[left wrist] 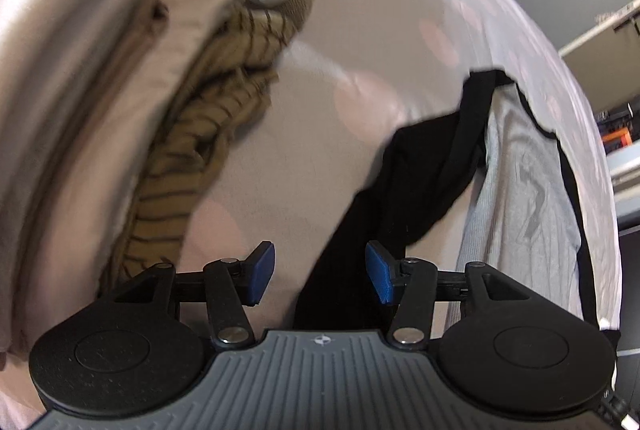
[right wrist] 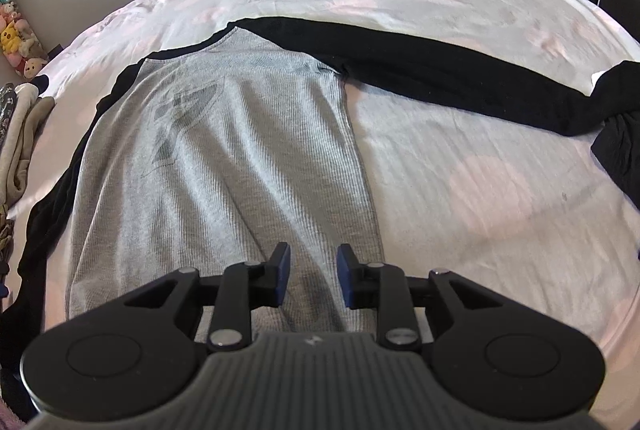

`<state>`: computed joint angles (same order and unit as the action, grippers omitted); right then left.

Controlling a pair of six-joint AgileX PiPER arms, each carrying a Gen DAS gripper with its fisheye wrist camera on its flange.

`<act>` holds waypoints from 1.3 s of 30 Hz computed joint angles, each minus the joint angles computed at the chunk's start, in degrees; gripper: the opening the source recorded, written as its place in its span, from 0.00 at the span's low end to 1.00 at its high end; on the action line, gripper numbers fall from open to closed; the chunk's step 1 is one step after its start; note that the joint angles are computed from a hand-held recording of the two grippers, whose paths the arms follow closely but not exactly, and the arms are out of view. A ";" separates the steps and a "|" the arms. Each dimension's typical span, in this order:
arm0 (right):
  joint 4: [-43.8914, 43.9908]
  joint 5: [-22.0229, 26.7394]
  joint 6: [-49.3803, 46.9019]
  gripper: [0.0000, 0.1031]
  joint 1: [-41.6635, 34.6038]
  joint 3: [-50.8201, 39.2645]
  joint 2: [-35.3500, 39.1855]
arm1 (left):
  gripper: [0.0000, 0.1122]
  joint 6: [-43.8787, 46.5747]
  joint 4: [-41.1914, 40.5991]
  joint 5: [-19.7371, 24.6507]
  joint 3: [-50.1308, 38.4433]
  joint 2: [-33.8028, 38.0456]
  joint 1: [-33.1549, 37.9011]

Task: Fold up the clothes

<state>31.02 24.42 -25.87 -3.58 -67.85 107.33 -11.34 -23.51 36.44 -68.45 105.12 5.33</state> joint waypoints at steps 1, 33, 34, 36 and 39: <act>-0.13 0.33 0.23 0.28 -0.11 -0.34 0.27 | 0.43 -0.31 0.82 2.18 -1.44 1.26 -0.43; 12.57 7.86 -5.67 0.32 -3.82 -7.34 7.84 | 0.02 -2.67 17.35 15.69 -39.15 3.56 4.66; 13.33 8.09 -6.14 0.32 -4.04 -7.51 8.06 | 0.02 -3.17 19.13 17.56 -41.49 4.94 5.07; 14.43 8.51 -6.72 0.33 -4.33 -7.98 8.52 | 0.02 -3.89 22.54 21.43 -46.47 7.88 5.85; 15.77 8.94 -7.62 0.33 -4.43 -8.54 9.15 | 0.02 -3.82 25.34 23.90 -49.01 11.23 6.98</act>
<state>46.79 33.36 -33.49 -8.01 -76.39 116.48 -15.16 1.84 60.33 -117.46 116.35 12.31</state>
